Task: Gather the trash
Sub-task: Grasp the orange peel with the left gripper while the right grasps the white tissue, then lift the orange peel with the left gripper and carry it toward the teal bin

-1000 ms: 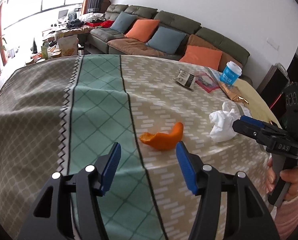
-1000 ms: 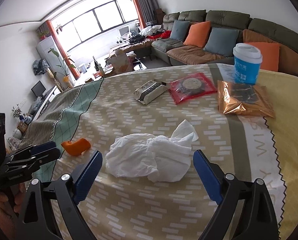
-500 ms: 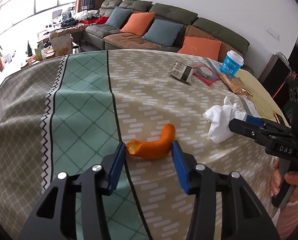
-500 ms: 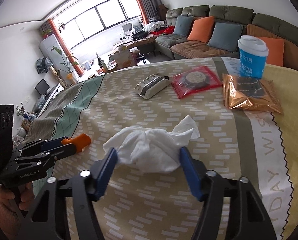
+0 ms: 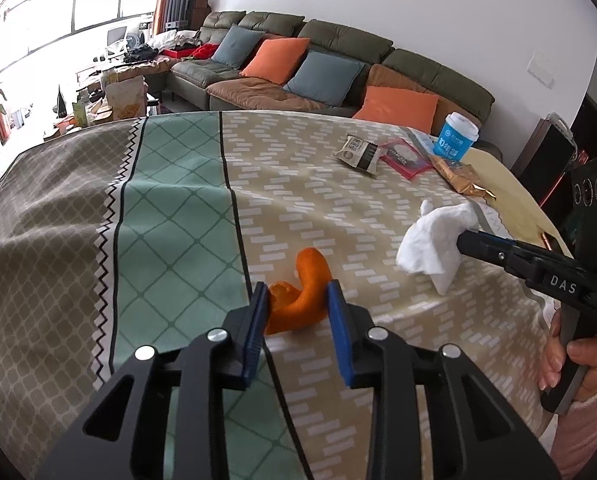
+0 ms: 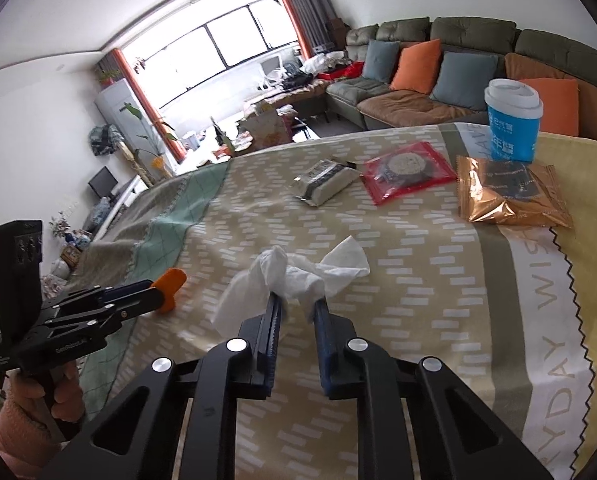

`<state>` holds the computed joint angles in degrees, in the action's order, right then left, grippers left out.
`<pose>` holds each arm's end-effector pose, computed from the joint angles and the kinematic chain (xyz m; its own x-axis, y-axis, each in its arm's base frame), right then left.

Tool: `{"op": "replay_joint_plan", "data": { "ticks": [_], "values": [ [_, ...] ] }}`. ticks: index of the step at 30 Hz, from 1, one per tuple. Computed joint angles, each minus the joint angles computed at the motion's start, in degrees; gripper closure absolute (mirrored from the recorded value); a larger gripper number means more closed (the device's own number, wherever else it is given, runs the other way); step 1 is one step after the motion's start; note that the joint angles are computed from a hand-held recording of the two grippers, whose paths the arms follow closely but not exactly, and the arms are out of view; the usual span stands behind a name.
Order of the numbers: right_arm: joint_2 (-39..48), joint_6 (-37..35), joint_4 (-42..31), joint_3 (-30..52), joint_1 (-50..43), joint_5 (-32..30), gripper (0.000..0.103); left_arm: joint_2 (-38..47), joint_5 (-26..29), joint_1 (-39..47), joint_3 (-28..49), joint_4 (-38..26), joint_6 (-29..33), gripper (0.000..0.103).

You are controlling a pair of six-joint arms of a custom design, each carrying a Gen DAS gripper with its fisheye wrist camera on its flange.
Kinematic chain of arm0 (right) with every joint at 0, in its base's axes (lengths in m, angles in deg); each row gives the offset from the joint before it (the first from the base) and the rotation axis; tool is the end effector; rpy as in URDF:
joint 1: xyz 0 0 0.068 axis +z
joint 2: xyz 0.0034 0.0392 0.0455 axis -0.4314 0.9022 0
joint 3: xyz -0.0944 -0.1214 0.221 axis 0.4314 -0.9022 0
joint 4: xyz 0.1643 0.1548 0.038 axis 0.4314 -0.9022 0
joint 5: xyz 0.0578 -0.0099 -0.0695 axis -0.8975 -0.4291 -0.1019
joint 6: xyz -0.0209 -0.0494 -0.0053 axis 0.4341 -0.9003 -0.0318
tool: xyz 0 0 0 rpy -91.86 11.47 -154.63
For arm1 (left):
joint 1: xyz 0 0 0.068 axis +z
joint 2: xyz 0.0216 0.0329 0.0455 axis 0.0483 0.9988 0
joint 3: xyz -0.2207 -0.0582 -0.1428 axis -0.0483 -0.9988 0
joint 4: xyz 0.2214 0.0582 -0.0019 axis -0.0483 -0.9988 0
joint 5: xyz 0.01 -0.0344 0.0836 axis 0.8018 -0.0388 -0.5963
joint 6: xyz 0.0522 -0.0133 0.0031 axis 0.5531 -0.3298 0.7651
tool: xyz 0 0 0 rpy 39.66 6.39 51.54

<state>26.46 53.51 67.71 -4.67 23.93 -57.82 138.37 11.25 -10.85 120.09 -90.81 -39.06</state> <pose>0.1888 0.1934 0.2167 -0.6191 0.4158 -0.6662 0.1886 0.9022 0.3878 0.3398 -0.0999 0.2076 -0.6082 0.4379 -0.6621 0.7044 0.6822 -0.1958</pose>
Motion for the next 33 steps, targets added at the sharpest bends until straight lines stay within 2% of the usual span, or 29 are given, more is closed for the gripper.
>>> {"op": "replay_joint_plan", "data": {
  "ticks": [1,13,23,33],
  "values": [
    [-0.2,0.0,0.1,0.0,0.5,0.4,0.093,-0.4,0.4,0.3,-0.6,0.2,0.2,0.076],
    [-0.2,-0.8,3.4,1.4,5.3,3.9,0.099,-8.1,5.7,7.7,-7.9,0.9,4.1,0.081],
    [-1.2,-1.9,5.6,2.5,8.2,6.4,0.100,-11.3,10.1,14.5,-9.7,-1.7,6.6,0.082],
    [-0.2,-5.9,6.1,7.4,10.7,8.1,0.100,-12.4,13.6,20.6,-9.8,-4.4,9.2,0.082]
  ]
}}
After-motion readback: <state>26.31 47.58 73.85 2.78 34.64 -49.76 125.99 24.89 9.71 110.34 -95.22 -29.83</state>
